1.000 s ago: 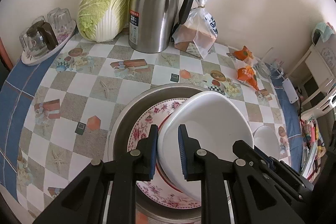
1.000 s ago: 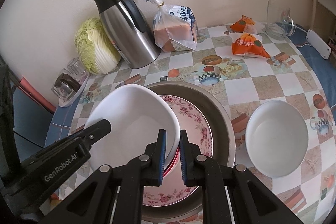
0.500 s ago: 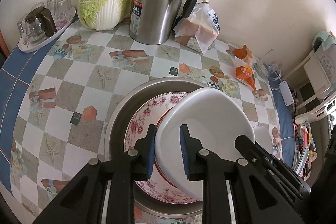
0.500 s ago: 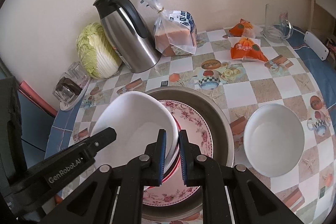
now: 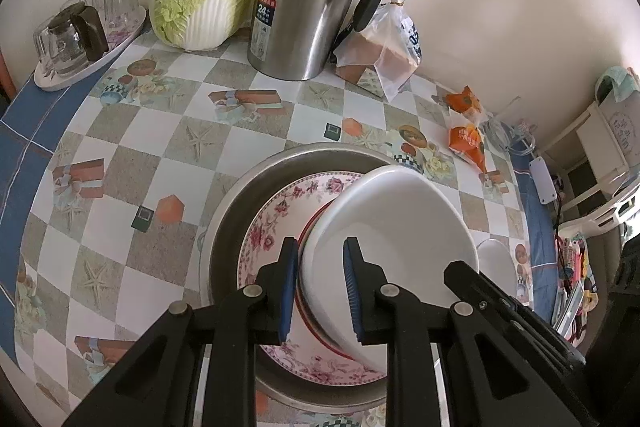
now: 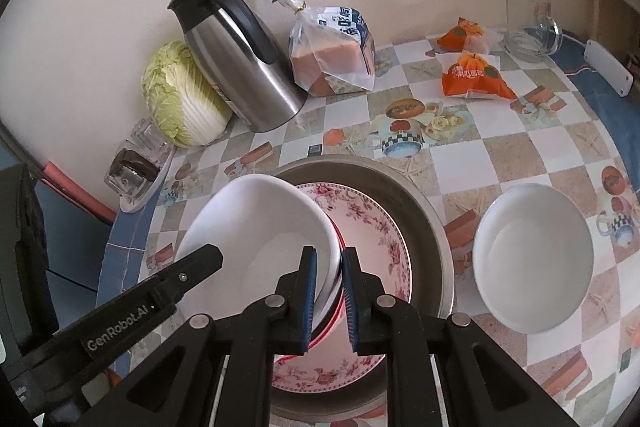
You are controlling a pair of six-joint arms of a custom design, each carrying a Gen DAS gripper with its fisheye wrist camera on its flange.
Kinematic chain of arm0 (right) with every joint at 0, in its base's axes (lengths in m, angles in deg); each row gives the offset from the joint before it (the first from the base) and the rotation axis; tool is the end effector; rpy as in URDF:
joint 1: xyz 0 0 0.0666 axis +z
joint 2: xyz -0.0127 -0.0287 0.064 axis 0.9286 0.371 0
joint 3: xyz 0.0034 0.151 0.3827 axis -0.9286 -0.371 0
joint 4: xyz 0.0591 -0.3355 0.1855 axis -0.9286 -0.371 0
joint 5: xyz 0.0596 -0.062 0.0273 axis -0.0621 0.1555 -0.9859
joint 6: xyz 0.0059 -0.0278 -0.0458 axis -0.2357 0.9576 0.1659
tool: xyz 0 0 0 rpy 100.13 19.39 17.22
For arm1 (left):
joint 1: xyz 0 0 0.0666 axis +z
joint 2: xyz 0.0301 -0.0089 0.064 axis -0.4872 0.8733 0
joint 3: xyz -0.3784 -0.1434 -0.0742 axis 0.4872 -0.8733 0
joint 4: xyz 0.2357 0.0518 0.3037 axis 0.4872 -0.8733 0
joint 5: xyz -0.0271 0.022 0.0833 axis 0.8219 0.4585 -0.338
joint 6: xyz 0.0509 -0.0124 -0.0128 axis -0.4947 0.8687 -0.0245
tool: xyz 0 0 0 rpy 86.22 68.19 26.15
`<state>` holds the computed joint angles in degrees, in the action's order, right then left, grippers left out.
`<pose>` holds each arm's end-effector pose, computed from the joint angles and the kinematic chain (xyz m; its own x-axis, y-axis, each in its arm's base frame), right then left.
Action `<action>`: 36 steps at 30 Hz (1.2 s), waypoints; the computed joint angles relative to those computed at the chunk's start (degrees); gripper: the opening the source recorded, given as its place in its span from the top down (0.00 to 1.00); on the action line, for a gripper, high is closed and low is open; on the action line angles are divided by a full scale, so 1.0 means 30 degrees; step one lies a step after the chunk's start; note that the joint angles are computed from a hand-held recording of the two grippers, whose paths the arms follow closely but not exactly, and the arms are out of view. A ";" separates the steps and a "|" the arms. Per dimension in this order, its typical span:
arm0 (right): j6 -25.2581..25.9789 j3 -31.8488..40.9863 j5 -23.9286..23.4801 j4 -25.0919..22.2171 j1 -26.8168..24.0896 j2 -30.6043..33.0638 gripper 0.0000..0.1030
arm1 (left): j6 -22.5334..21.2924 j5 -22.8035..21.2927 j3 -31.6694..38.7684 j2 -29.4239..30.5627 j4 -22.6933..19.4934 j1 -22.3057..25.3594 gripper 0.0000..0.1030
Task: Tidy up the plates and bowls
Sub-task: 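Lower the white square bowl into the red-rimmed bowl in the basin, then open both grippers and release the white square bowl rim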
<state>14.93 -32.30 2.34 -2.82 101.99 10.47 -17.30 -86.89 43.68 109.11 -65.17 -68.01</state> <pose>0.3260 0.2098 0.3522 -0.7620 0.4804 -0.4343 0.3167 0.8614 0.3971 0.3957 -0.3207 0.3539 -0.9093 0.0681 -0.4105 0.1955 0.9408 -0.2770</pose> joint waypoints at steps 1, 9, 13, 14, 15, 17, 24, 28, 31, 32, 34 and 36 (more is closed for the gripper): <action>0.0026 0.0045 -0.0017 -0.0119 0.0026 -0.0011 0.85 | -0.0029 0.0075 -0.0013 -0.0015 -0.0017 0.0004 0.78; 0.0005 0.0499 -0.0107 -0.1157 0.0266 0.0074 0.84 | -0.0080 0.0148 0.0097 -0.0083 -0.0349 -0.0017 0.77; -0.0097 0.0383 -0.0136 -0.0877 0.0229 -0.0113 0.84 | 0.0145 0.0595 0.0026 -0.0115 -0.0265 0.0137 0.76; -0.0102 0.0375 -0.0134 -0.0871 0.0228 -0.0142 0.84 | 0.0147 0.0637 0.0017 -0.0124 -0.0247 0.0162 0.76; -0.0119 0.0353 -0.0155 -0.0837 0.0221 -0.0174 0.84 | 0.0148 0.0636 0.0023 -0.0125 -0.0243 0.0155 0.76; -0.0195 0.0315 -0.0220 -0.0763 0.0195 -0.0202 0.84 | 0.0129 0.0610 0.0030 -0.0147 -0.0234 0.0143 0.76; -0.0234 0.0189 -0.0297 -0.0617 0.0132 -0.0364 0.84 | 0.0079 0.0448 0.0045 -0.0299 -0.0159 0.0151 0.74; -0.0126 0.0222 0.0239 -0.0641 0.0255 -0.0819 0.85 | 0.0009 -0.0309 0.0074 -0.0657 -0.0239 0.0157 0.74; -0.0178 0.0265 0.0723 -0.0851 0.0338 -0.1198 0.85 | 0.0040 -0.0469 0.0016 -0.0940 -0.0231 0.0251 0.73; -0.0190 0.0299 0.0897 -0.0964 0.0352 -0.1291 0.85 | 0.0073 -0.0558 -0.0001 -0.1029 -0.0220 0.0261 0.71; -0.0182 0.0427 0.1370 -0.1385 0.0443 -0.1474 0.85 | 0.0132 -0.0780 -0.0023 -0.1177 -0.0259 0.0286 0.60; -0.0146 0.0553 0.1572 -0.1786 0.0434 -0.1505 0.85 | 0.0225 -0.1023 -0.0014 -0.1261 -0.0379 0.0282 0.44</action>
<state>14.49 -30.64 7.05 -8.18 103.29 5.96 -16.62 -89.96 43.64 105.33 -66.30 -67.17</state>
